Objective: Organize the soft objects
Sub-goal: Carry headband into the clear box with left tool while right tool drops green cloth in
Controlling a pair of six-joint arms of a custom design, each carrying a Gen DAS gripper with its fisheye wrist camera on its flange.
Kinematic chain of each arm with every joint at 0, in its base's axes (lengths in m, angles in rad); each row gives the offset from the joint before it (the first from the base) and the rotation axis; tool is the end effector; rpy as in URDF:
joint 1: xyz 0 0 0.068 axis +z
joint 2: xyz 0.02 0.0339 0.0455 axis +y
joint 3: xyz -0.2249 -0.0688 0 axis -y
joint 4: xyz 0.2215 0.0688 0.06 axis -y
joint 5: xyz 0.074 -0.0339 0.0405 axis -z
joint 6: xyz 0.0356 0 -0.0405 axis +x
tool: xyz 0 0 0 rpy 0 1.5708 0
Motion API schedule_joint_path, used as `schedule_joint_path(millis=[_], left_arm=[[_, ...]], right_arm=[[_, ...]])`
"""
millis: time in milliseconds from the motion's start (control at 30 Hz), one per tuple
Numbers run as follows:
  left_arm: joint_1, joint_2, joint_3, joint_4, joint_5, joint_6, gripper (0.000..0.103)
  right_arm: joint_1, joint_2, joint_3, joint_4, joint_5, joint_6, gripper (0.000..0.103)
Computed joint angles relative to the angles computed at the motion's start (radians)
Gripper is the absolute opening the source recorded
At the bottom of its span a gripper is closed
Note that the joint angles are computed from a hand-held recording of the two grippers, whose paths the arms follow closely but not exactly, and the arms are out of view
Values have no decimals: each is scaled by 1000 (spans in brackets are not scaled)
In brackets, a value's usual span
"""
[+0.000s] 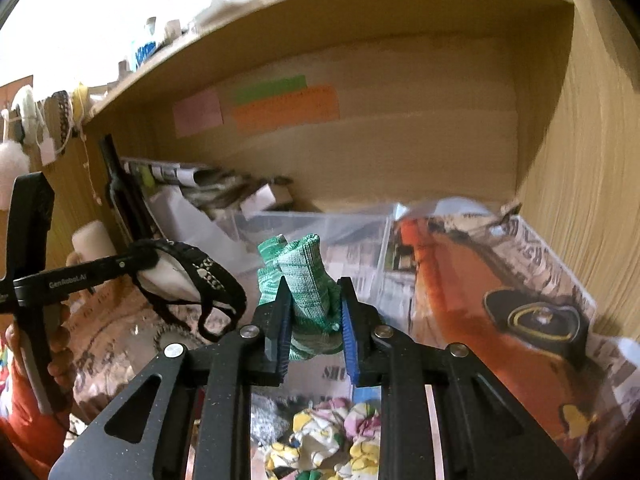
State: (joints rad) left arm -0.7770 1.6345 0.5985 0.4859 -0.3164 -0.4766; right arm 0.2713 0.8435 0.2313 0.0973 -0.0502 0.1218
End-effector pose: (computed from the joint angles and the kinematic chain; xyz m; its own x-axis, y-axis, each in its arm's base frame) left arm 0.2151 -0.1960 0.1216 -0.5501 -0.0705 -0.8321 0.2530 0.9355 -0.2465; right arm 0.1745 0.0504 0.1494 -0.5086 -0.0155 -0.8609 -0.2498 0.9595 0.1303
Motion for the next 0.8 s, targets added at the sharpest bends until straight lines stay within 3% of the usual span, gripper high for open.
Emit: schedule_joint_path(millis=[433,800], left_arm=[[7,-68,105,-57,-90,91,24],[65,128,321,-120,-110,136,24]], right_arm=[[-24,109,123,75,-11,-39,20],[-22,376,294,109,-12,-85,20]])
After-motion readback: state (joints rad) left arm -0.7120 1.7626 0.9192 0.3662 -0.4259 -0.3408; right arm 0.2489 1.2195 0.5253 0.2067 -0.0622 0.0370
